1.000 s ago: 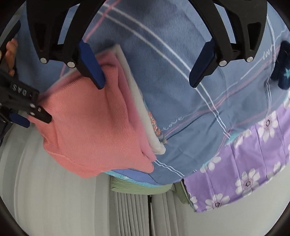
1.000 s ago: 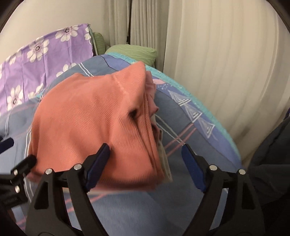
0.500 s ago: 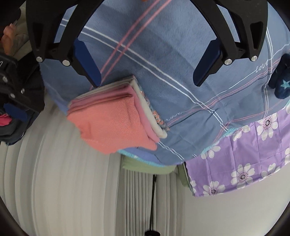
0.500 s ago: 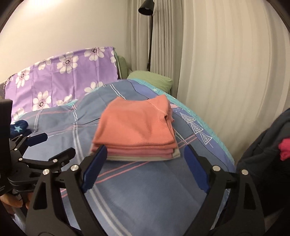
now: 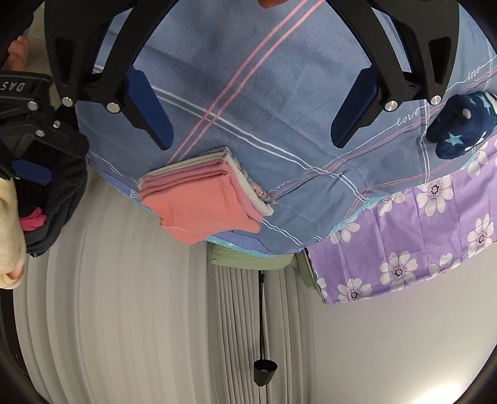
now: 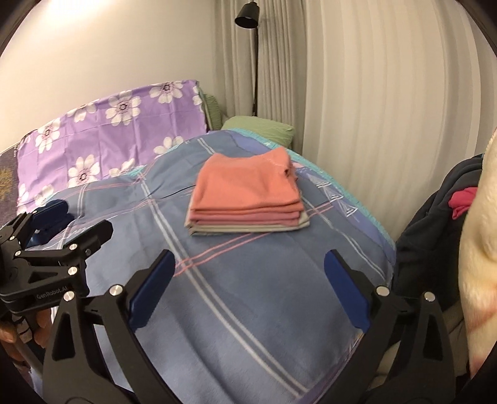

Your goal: Fold small clothes

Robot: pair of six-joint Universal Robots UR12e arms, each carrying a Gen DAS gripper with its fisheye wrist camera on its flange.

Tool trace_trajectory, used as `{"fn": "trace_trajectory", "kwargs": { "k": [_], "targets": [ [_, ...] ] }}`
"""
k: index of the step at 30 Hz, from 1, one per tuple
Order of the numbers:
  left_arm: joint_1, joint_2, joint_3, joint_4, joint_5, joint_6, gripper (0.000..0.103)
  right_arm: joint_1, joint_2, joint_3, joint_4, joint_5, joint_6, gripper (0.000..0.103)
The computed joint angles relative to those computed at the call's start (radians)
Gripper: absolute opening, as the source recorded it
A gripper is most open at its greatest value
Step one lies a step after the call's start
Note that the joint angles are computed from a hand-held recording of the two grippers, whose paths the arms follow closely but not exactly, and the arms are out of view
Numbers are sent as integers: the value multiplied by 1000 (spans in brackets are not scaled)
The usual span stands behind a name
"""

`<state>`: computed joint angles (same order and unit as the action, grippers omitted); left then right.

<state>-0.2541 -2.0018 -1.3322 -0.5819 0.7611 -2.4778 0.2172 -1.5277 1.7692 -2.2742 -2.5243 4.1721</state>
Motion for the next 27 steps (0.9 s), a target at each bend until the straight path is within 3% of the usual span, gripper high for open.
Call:
{"fn": "trace_trajectory", "kwargs": {
  "k": [8, 17, 27],
  "targets": [
    [43, 46, -43, -48, -50, 13, 102, 45, 10, -25, 39, -69, 43, 100],
    [78, 71, -99, 69, -88, -45, 102, 69, 22, -49, 103, -83, 68, 100],
    [101, 78, -113, 6, -130, -13, 102, 95, 46, -100, 242, -106, 141, 100]
  ]
}}
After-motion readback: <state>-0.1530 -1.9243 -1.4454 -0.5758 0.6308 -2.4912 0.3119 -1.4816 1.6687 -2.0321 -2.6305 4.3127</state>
